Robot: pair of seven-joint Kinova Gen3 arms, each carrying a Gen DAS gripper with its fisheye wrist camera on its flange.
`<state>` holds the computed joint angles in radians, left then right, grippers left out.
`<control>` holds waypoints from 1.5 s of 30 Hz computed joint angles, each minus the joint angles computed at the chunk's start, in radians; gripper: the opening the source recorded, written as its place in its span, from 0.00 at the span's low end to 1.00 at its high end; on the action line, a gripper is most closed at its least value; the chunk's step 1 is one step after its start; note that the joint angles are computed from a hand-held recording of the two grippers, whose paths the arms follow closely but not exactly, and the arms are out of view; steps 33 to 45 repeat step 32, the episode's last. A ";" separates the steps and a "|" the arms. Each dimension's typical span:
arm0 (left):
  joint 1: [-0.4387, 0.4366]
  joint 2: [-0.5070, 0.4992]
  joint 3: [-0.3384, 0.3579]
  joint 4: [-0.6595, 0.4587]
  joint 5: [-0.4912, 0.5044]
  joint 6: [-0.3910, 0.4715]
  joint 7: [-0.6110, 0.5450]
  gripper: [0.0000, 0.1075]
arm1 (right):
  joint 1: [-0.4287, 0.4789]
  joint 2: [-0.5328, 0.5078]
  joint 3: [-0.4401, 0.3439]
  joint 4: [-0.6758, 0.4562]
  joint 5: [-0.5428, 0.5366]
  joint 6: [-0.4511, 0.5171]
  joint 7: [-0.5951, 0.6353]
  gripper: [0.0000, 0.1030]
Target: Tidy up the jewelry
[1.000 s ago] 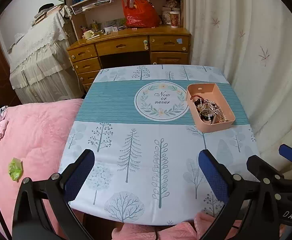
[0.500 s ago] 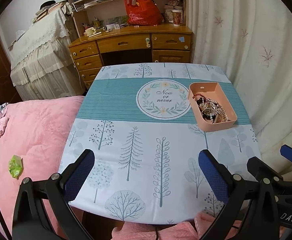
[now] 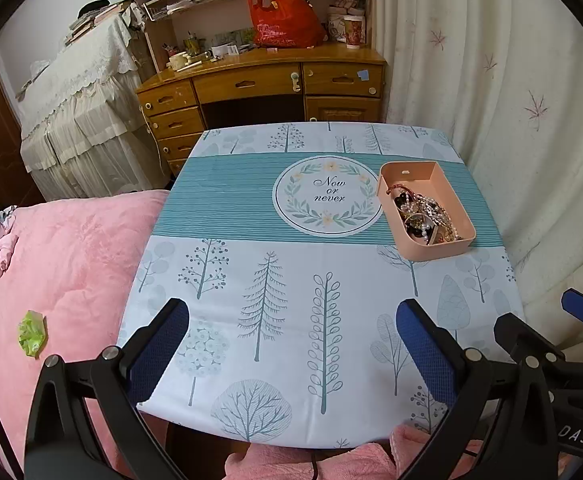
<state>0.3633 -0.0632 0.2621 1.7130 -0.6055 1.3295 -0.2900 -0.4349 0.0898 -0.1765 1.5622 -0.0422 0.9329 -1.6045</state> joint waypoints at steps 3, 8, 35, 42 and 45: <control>-0.005 -0.003 -0.003 0.004 0.004 -0.006 -0.006 0.95 | -0.002 0.009 0.001 -0.005 0.006 0.008 -0.007 1.00; -0.010 -0.002 -0.002 0.004 0.002 -0.012 -0.008 0.95 | -0.003 0.010 0.001 -0.005 0.007 0.005 -0.008 1.00; -0.057 0.030 -0.053 -0.027 0.014 -0.057 -0.035 0.95 | -0.036 0.085 0.012 -0.108 0.097 0.025 -0.016 1.00; -0.057 0.030 -0.053 -0.027 0.014 -0.057 -0.035 0.95 | -0.036 0.085 0.012 -0.108 0.097 0.025 -0.016 1.00; -0.057 0.030 -0.053 -0.027 0.014 -0.057 -0.035 0.95 | -0.036 0.085 0.012 -0.108 0.097 0.025 -0.016 1.00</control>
